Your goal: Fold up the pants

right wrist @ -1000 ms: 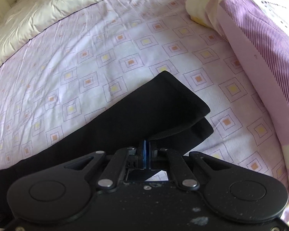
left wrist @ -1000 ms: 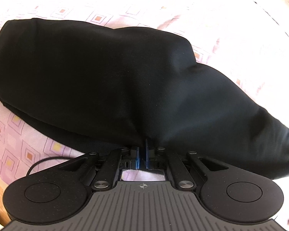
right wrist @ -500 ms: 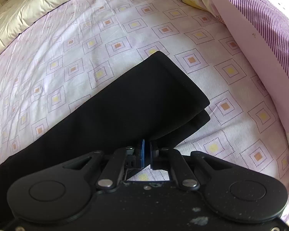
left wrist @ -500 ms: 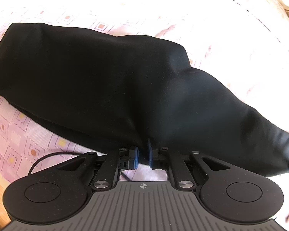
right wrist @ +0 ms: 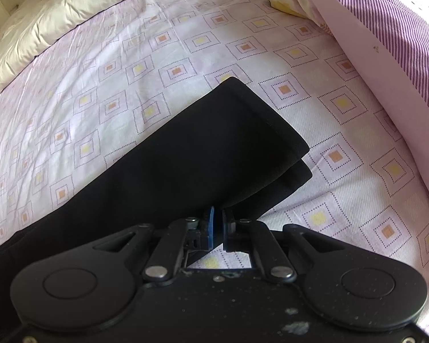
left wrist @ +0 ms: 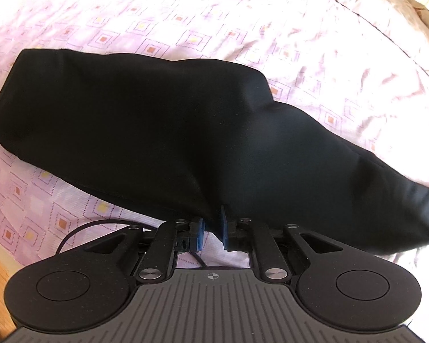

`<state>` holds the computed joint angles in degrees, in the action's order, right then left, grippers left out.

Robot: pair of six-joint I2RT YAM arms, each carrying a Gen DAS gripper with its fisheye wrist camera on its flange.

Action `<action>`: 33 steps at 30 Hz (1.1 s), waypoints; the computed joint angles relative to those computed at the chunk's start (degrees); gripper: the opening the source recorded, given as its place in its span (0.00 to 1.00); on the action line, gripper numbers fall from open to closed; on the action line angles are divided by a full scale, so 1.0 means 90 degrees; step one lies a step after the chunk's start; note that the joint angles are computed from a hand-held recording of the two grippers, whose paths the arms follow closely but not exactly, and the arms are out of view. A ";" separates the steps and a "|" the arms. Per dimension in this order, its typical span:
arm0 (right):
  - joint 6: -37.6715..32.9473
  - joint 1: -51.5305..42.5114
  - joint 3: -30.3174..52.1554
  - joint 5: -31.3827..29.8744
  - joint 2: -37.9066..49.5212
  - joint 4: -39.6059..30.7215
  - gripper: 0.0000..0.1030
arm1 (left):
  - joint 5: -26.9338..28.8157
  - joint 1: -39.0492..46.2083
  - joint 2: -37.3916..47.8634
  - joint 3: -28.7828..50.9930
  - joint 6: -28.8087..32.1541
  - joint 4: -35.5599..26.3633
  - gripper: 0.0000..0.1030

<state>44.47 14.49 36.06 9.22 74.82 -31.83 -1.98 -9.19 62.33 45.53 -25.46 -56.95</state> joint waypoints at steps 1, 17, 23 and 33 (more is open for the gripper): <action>0.0015 -0.0010 -0.0023 -0.0006 -0.0020 0.0023 0.05 | -0.0048 -0.0096 -0.0042 0.0008 -0.0040 -0.0040 0.13; 0.0017 0.0031 0.0150 0.0035 0.0055 -0.0191 0.14 | -0.0197 -0.0041 0.0684 0.0345 0.0688 0.0003 0.14; 0.0431 0.0517 0.0573 0.0947 -0.0502 -0.1163 0.27 | 0.0446 0.0793 0.0956 0.0115 0.1108 0.0302 0.14; 0.1046 0.2591 0.2025 0.1190 -0.0168 -0.1633 0.33 | 0.1816 0.2914 0.1420 0.0207 0.3188 0.0148 0.23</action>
